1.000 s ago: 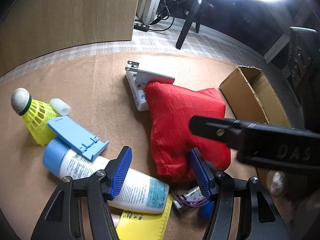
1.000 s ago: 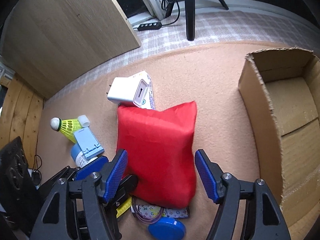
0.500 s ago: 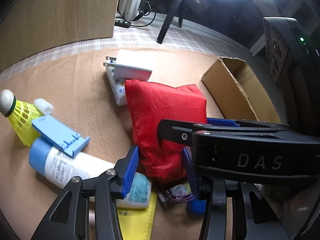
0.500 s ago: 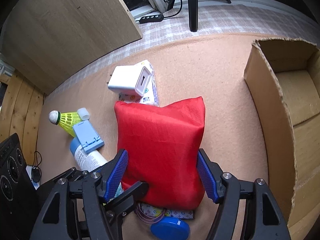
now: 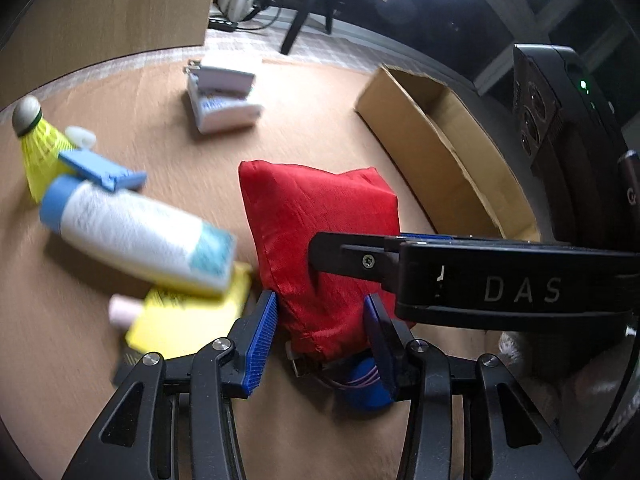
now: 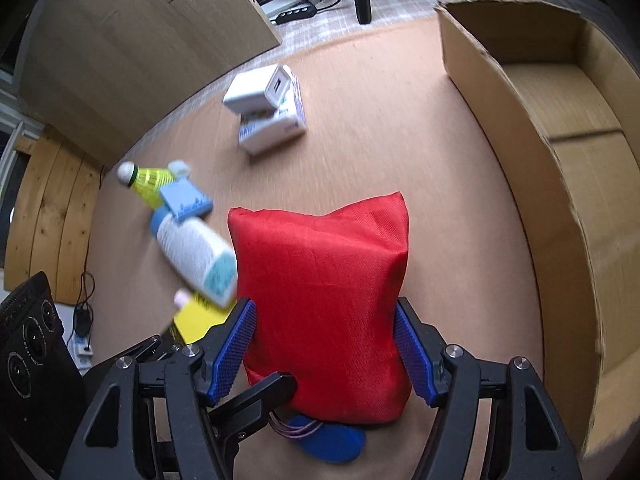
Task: Organize objects
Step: 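Carry the red cushion with both grippers into the cardboard box and open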
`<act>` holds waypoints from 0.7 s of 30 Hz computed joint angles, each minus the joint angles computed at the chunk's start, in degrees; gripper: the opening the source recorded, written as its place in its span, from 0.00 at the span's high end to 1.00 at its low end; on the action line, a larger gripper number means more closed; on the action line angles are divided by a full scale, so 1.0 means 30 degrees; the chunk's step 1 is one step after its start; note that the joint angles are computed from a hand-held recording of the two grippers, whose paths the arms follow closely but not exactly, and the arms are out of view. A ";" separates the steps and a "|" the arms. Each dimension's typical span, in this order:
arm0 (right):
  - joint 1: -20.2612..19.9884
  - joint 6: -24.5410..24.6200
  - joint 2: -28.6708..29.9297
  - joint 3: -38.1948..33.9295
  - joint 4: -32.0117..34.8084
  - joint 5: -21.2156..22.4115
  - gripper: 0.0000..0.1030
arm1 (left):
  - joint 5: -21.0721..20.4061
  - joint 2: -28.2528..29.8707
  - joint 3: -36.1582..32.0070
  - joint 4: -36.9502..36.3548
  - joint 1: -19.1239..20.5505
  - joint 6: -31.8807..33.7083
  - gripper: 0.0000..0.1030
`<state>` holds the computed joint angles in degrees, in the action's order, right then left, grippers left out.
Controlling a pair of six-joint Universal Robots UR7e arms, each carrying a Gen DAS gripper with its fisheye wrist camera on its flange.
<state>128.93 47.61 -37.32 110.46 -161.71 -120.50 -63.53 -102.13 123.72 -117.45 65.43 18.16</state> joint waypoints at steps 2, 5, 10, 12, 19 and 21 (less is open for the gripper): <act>0.0221 0.0126 -0.0089 0.0250 0.0008 -0.0063 0.36 | 0.0008 -0.0560 0.0455 0.0106 -0.0129 -0.0009 0.54; 0.0410 0.0615 -0.0349 0.0849 -0.0488 0.0176 0.36 | -0.0144 -0.1340 0.0896 0.0583 -0.0312 -0.0310 0.54; 0.0560 0.0566 -0.0851 0.1119 -0.1314 0.0308 0.36 | -0.0007 -0.2126 0.1108 0.0663 -0.1432 -0.0709 0.54; 0.0777 0.0300 -0.1103 0.0983 -0.1295 0.0024 0.36 | 0.0033 -0.2425 0.1072 0.0691 -0.1971 -0.0869 0.54; 0.1380 -0.0253 -0.2057 0.0849 -0.0926 -0.0914 0.36 | 0.0071 -0.2344 0.0867 -0.0038 -0.3385 -0.1194 0.54; 0.1489 -0.0268 -0.2455 0.1017 -0.0871 -0.1245 0.36 | 0.0033 -0.2260 0.0894 -0.0209 -0.3858 -0.1422 0.54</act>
